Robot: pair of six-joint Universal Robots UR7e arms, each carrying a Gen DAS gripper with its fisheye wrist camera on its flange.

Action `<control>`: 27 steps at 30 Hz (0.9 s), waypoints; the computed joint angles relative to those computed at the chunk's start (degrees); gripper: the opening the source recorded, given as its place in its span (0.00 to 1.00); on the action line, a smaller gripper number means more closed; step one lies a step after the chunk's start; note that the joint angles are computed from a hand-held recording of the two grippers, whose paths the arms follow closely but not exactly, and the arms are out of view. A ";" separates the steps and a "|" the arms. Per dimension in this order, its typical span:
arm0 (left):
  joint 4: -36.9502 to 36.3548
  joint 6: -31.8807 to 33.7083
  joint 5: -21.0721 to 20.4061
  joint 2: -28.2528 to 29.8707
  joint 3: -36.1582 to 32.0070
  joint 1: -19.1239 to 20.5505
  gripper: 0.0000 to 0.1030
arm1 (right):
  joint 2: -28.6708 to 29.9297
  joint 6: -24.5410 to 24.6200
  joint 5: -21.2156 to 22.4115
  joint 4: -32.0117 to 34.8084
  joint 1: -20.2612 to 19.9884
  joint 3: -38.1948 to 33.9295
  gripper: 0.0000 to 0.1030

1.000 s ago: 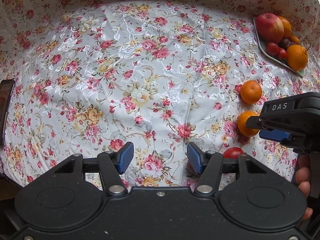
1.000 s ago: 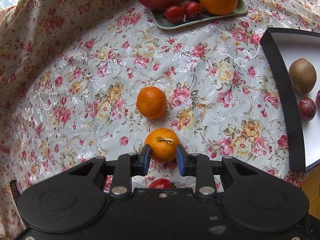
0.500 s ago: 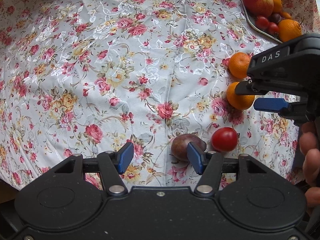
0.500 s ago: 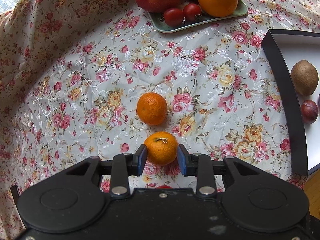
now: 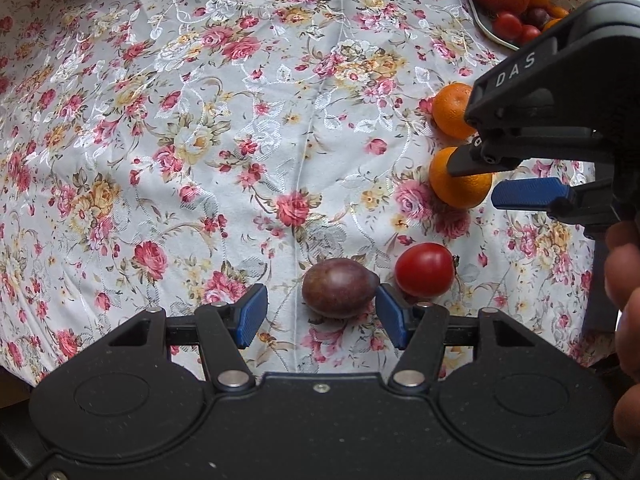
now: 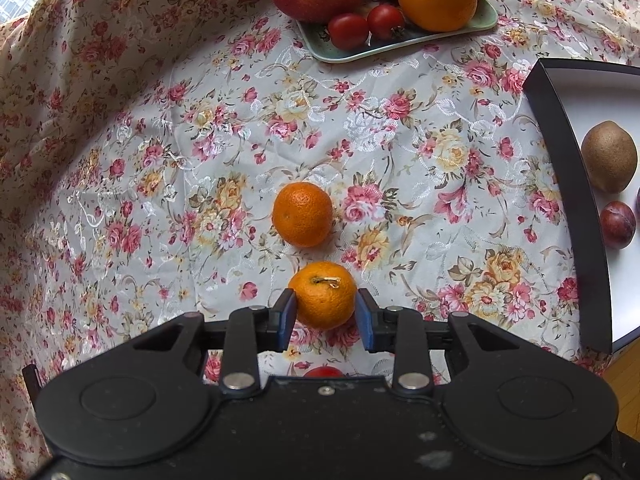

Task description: Organize fruits

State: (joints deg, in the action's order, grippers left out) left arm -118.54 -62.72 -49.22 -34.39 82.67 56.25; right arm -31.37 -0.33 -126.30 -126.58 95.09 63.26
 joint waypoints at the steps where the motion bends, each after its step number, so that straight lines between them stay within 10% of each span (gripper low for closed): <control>1: 0.47 0.10 0.28 0.26 -0.30 0.04 0.63 | 0.03 0.01 0.03 0.22 0.00 -0.08 0.33; 27: 7.53 -8.55 6.63 -1.47 -3.62 4.08 0.49 | 3.37 -1.79 2.30 2.74 -0.54 -4.91 0.42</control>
State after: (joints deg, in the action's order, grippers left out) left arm -111.01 -71.27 -42.59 -35.86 79.05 60.33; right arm -28.00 -2.12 -124.00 -123.84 94.55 58.35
